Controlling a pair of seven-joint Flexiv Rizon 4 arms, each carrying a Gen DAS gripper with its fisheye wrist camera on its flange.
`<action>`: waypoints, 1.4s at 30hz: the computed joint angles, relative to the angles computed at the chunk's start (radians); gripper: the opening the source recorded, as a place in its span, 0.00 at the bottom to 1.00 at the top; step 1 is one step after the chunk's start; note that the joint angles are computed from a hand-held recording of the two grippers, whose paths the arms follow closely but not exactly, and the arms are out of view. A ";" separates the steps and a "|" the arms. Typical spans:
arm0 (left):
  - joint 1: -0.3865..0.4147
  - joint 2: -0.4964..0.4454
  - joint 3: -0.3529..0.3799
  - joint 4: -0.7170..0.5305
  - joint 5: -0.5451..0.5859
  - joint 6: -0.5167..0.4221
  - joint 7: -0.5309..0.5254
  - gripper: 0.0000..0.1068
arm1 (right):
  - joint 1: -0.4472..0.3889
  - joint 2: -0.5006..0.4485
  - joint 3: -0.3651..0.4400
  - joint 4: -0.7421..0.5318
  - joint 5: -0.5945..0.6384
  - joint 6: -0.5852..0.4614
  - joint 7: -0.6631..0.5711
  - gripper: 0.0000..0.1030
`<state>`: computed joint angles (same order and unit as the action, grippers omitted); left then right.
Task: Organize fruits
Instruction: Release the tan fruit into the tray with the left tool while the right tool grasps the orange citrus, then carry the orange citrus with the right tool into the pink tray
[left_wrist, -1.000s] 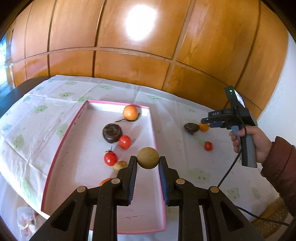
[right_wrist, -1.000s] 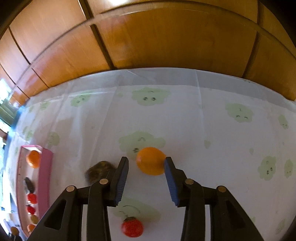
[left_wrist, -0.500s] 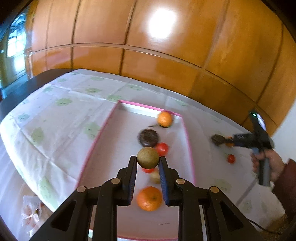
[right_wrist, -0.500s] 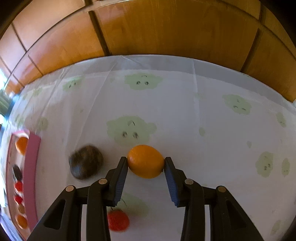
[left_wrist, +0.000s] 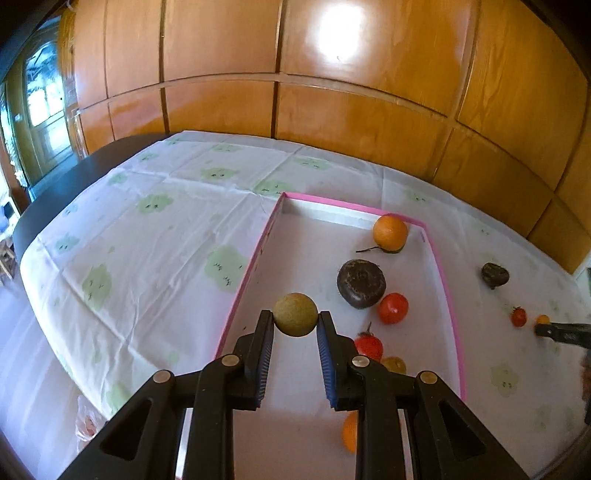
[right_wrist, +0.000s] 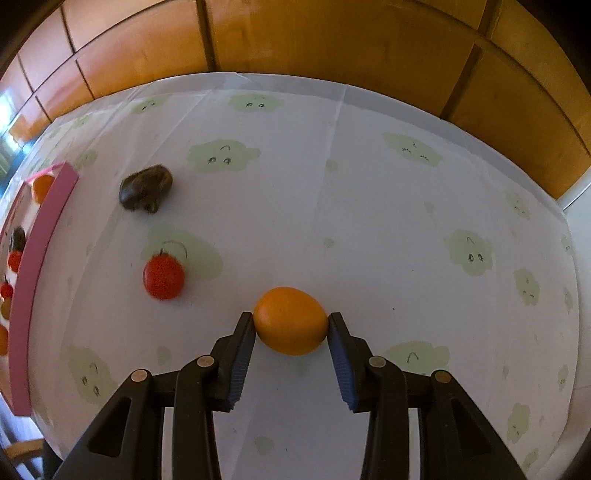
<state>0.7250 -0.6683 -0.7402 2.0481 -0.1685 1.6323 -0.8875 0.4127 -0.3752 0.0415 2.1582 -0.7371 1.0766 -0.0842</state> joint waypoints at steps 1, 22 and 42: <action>-0.031 0.000 0.032 -0.013 -0.001 -0.002 -0.003 0.23 | 0.006 0.001 -0.007 0.004 -0.017 -0.001 0.013 0.39; 0.161 0.089 -0.156 0.176 0.190 0.115 -0.161 0.36 | 0.003 -0.015 -0.012 0.000 -0.063 -0.015 0.038 0.36; 0.244 0.113 -0.232 0.241 0.315 0.132 -0.188 0.37 | 0.013 -0.016 0.000 -0.013 -0.070 -0.060 0.022 0.36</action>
<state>0.9691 -0.5549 -0.9718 2.2895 0.1466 1.7642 -1.0757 0.4254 -0.3912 0.0416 2.1456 -0.8075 1.0165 -0.0620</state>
